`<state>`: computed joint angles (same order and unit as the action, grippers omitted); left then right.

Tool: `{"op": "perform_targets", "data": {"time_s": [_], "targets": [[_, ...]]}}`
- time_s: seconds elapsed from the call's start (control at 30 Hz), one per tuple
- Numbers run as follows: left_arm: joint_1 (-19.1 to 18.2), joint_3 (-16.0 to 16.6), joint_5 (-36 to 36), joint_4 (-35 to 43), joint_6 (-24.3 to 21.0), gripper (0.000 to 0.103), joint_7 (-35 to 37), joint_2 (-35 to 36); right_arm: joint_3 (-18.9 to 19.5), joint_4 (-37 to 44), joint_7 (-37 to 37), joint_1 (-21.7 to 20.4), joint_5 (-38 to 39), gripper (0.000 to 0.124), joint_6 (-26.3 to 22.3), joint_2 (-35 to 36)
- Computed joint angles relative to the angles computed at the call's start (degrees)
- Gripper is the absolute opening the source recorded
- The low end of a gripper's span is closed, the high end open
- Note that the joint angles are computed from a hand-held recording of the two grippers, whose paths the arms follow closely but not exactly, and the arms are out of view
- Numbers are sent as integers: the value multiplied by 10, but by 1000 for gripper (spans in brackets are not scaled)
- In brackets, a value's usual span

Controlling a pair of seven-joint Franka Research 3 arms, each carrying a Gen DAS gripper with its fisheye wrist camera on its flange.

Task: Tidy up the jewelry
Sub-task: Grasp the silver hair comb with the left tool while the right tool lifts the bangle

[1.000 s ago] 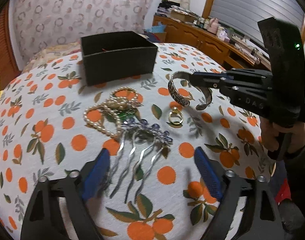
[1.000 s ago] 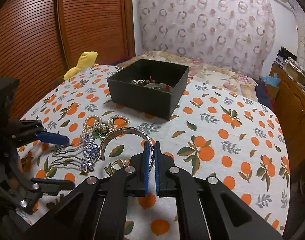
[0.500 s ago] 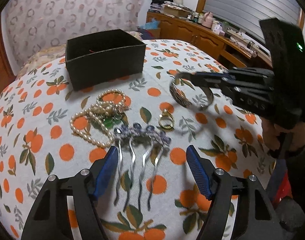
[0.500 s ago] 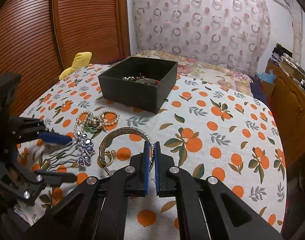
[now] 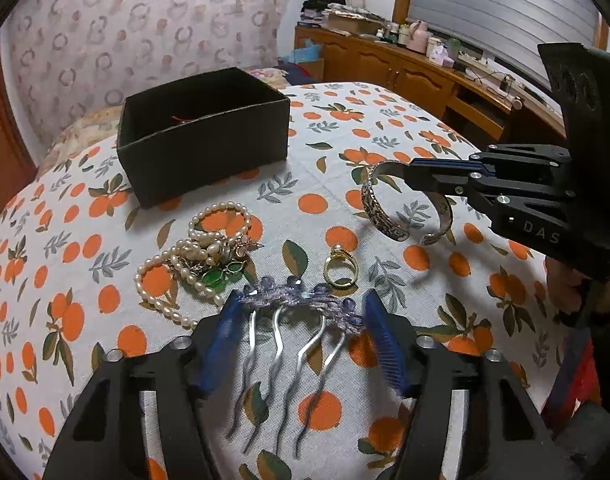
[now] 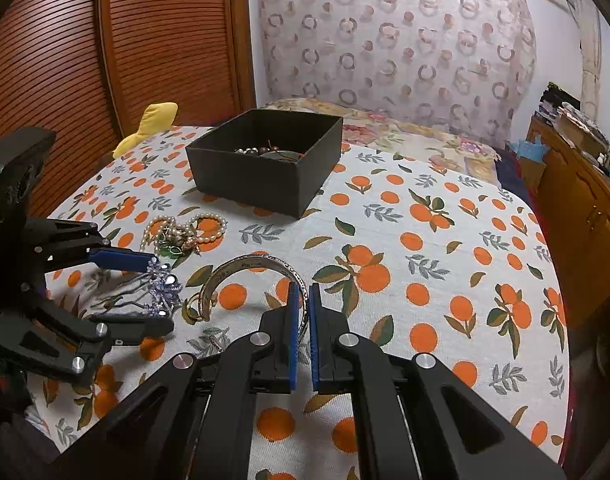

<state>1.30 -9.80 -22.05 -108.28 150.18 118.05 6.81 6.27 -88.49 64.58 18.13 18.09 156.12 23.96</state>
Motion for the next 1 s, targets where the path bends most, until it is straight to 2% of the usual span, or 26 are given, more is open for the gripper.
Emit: {"op": "perform_targets", "data": {"time_s": [0.4, 0.57, 0.77, 1.0], "targets": [[-2, 6, -68, -26, 39, 56, 36, -33, 2, -9, -5, -1, 7, 6, 10, -7], [-8, 11, -75, -22, 56, 56, 42, -38, 1, 6, 0, 1, 4, 6, 8, -2], [-4, 14, -63, 13, 58, 56, 32, -21, 0, 52, -1, 2, -2, 6, -2, 21], [15, 6, -38, 79, 56, 56, 3, 20, -1, 168, 3, 6, -14, 6, -35, 87]]}}
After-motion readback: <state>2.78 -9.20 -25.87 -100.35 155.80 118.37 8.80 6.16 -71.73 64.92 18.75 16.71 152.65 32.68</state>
